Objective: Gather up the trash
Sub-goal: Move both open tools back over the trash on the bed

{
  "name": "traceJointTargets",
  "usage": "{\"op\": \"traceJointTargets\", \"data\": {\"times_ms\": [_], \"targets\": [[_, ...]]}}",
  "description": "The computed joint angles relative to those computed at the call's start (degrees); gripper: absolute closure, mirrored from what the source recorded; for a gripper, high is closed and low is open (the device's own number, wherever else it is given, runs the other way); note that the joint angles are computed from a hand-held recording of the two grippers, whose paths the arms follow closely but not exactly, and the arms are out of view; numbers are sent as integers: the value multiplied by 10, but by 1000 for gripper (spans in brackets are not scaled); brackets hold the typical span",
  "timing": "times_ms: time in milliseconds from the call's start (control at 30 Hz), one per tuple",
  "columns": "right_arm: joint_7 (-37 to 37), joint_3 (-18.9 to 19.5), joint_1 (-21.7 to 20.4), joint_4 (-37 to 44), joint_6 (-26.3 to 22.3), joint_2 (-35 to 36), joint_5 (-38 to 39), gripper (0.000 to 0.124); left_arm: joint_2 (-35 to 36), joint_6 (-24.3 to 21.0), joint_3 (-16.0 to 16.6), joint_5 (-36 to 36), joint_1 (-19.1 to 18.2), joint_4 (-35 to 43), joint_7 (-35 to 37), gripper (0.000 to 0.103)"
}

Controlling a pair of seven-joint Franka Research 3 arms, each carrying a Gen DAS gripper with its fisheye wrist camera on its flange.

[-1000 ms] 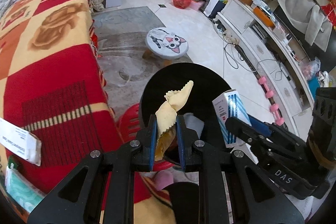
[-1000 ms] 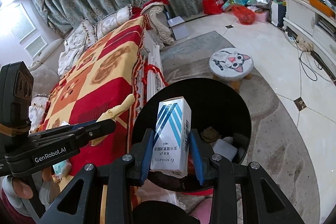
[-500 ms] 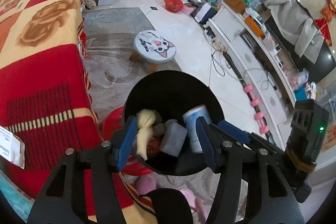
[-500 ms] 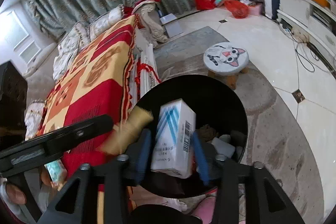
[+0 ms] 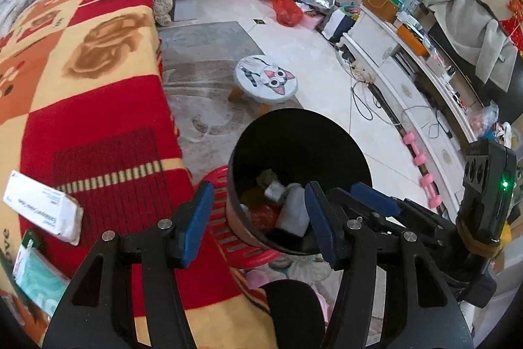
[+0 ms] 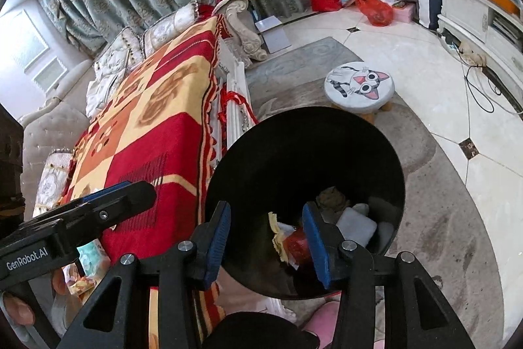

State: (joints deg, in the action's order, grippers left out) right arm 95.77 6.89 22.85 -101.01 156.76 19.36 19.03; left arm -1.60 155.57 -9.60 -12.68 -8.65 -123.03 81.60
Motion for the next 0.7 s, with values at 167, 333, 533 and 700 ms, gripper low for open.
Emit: {"op": "traceJointTargets", "data": {"times_ms": [167,333,533,700], "targets": [[1,1,6,-1,1,-6,-6,80,-28,7,4,21,2,-28,-17,46],[3,4,16,5,-2,-7,-15,80,-62,19,12,62,5,-61,-44,46],[1,10,33,19,-2,-5,-24,76,-108,23,25,108,14,-102,-81,46],[-9,19,46,42,-11,7,-28,71,-146,22,33,148,28,-136,-113,46]]}}
